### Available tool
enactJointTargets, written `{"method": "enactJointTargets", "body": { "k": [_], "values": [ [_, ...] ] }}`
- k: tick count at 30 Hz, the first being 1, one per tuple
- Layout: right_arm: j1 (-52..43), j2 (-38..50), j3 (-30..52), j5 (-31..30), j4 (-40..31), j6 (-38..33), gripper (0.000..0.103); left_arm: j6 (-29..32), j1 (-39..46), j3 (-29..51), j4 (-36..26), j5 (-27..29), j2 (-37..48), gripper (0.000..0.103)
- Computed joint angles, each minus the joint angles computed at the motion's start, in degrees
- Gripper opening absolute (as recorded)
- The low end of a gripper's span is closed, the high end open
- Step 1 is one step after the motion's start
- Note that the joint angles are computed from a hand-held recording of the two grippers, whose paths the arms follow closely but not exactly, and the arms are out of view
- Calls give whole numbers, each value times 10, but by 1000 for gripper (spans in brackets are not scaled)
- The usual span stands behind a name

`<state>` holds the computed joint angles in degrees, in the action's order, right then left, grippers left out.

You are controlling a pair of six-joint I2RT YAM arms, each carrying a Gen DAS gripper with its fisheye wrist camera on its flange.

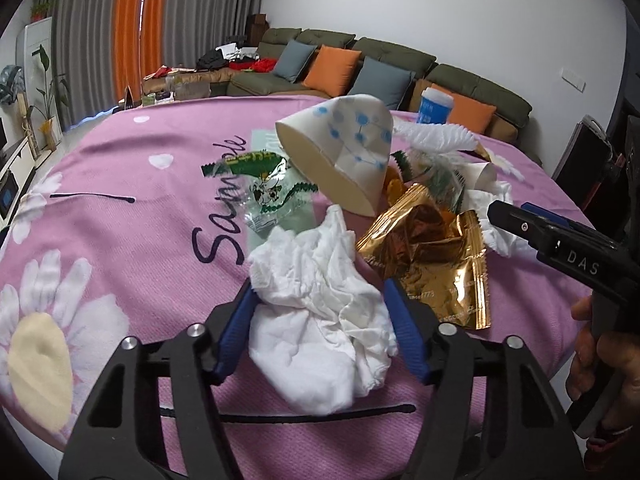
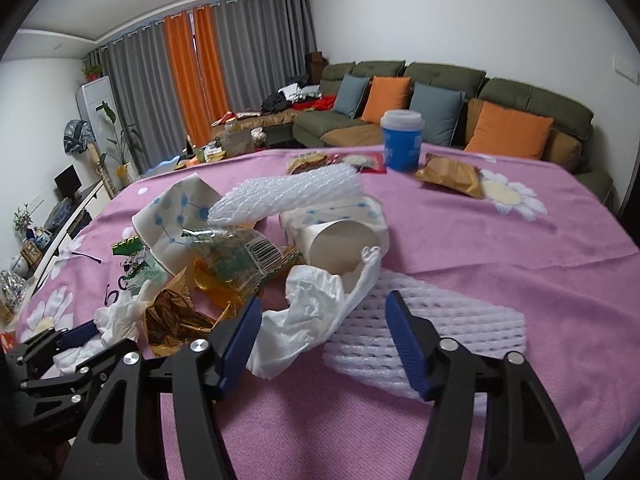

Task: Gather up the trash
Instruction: 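Grasp the white tissue with the left tool while the right tool grasps another tissue, then carry both tissues to the teal bin and open both tools to drop them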

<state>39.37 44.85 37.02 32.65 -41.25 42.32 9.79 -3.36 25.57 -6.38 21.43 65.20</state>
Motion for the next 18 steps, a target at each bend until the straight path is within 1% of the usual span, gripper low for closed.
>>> {"method": "enactJointTargets", "body": {
  "k": [1,2,3,4,5,6,7,8,9,10,12,16,18],
  "values": [
    [-7,3,-1,-12,6,-6,49,0,-1,0,2,-1,0,60],
    [-11,7,-1,-21,11,-12,48,0,-2,0,7,-3,4,58],
    [-15,10,-1,-28,15,-16,45,3,2,0,7,-1,6,55],
    [-19,14,-1,-39,20,-17,35,5,1,0,11,-4,11,51],
    [-22,16,-2,-49,23,-17,30,7,1,-2,13,-6,9,44],
    [-20,18,-1,-50,22,-15,22,4,-3,-3,14,-9,7,37],
    [-16,20,0,-49,21,-12,14,8,3,-1,13,1,10,34],
    [-15,22,1,-51,20,-11,10,10,4,-3,13,4,7,30],
    [-11,21,1,-47,19,-8,8,14,6,-4,14,9,7,24],
    [-6,19,2,-42,17,-5,6,17,12,-3,13,19,6,20],
    [5,8,7,-26,6,-1,6,21,26,-6,8,39,-8,16],
    [68,8,49,56,-47,35,5,31,89,-12,-4,109,-56,15],
    [104,16,74,104,-77,59,5,38,127,-10,-21,141,-83,15]
  ]
}}
